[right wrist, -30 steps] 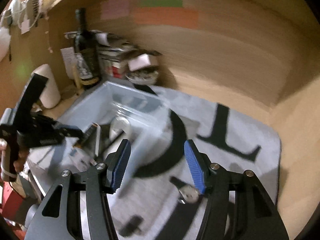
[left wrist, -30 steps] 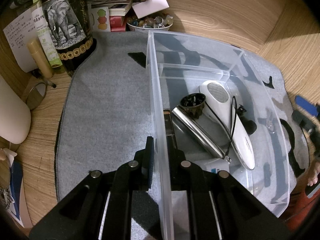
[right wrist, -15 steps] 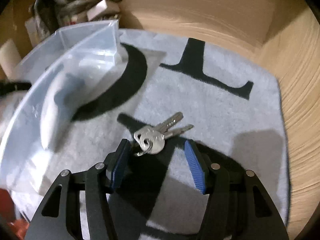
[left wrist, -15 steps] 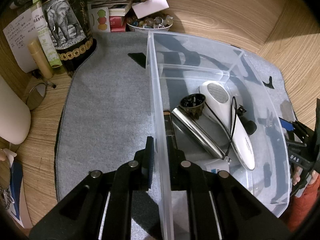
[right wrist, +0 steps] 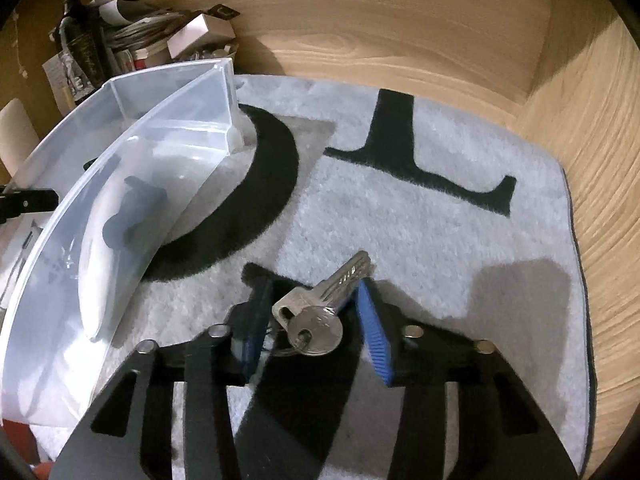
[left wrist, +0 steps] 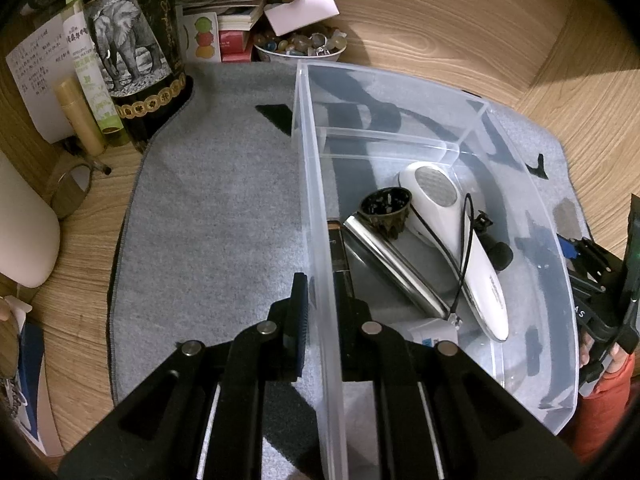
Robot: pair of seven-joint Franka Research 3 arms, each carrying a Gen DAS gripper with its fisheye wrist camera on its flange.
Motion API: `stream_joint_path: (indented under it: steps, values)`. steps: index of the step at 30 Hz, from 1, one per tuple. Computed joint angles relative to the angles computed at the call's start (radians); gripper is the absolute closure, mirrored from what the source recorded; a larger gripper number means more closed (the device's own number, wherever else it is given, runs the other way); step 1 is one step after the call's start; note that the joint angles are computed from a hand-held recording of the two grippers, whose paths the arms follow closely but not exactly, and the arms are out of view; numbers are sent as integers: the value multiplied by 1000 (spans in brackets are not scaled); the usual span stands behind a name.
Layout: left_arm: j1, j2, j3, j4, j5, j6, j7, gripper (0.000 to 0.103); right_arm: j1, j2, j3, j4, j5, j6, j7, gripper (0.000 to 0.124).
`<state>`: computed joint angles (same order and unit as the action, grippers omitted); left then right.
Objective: Organize rigid objects
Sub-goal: 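Move the right gripper to the silver keys and grasp them by the ring, then carry the keys into the box and release them on the device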
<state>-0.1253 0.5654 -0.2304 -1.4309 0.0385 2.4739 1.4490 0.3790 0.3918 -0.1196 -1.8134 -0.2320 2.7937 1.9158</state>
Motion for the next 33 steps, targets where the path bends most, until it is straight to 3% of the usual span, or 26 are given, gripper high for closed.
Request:
stream_joint_path:
  steps: [1,5,11,23,33]
  values:
    - [0,1,0,1,0,0,0,93,9,-1,-9,-2,-13,5,10,104]
    - [2,1,-2,0,-3,1,1,93,33,-1,-31,6,-58,9,37,117]
    - [2,2,-2,0,-3,2,2,93,32,2,-34,12,-82,14,57,117]
    - [1,-1,0,-3,-1,6,-1,93,41,-73,-54,-30,-145,103,125,117]
    - [3,-7,-1,-12,-1,11,-1,93,50,-77,-36,48,-173,175,102,117]
